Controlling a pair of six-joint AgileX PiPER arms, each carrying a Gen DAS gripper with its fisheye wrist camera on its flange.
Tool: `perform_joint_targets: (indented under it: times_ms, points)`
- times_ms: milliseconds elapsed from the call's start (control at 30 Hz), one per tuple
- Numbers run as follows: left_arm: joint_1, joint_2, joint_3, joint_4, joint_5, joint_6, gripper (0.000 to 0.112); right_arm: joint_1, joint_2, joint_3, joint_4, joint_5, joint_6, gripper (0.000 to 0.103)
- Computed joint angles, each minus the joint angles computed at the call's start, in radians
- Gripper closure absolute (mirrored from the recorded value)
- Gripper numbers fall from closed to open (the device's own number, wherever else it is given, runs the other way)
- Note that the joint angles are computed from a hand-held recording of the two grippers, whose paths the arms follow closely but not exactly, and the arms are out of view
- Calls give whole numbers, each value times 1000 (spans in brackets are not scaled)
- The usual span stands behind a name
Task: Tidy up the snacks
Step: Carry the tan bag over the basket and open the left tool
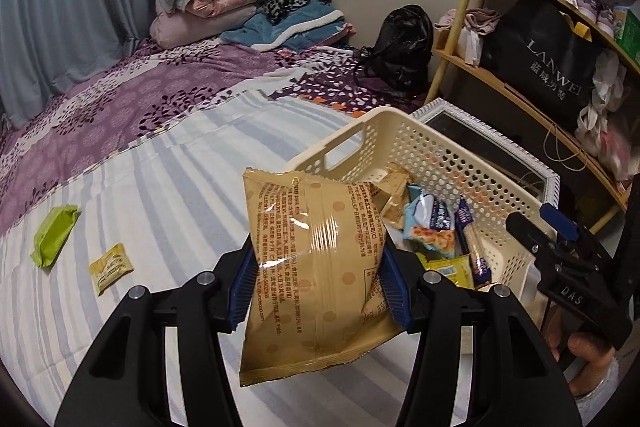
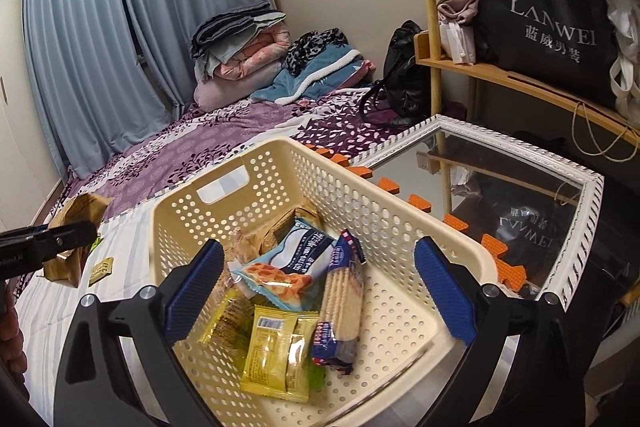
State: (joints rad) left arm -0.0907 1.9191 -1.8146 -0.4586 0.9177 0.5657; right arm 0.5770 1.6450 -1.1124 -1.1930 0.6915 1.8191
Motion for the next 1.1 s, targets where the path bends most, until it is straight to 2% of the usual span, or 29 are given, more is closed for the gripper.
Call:
perform_joint_targets:
  times_ms: [533, 1100]
  points:
    - [-149, 145, -224, 63, 49, -72, 56, -5, -56, 77, -41, -12, 63, 5]
    - [-184, 206, -274, 85, 61, -98, 56, 2, -70, 94, -49, -10, 80, 5]
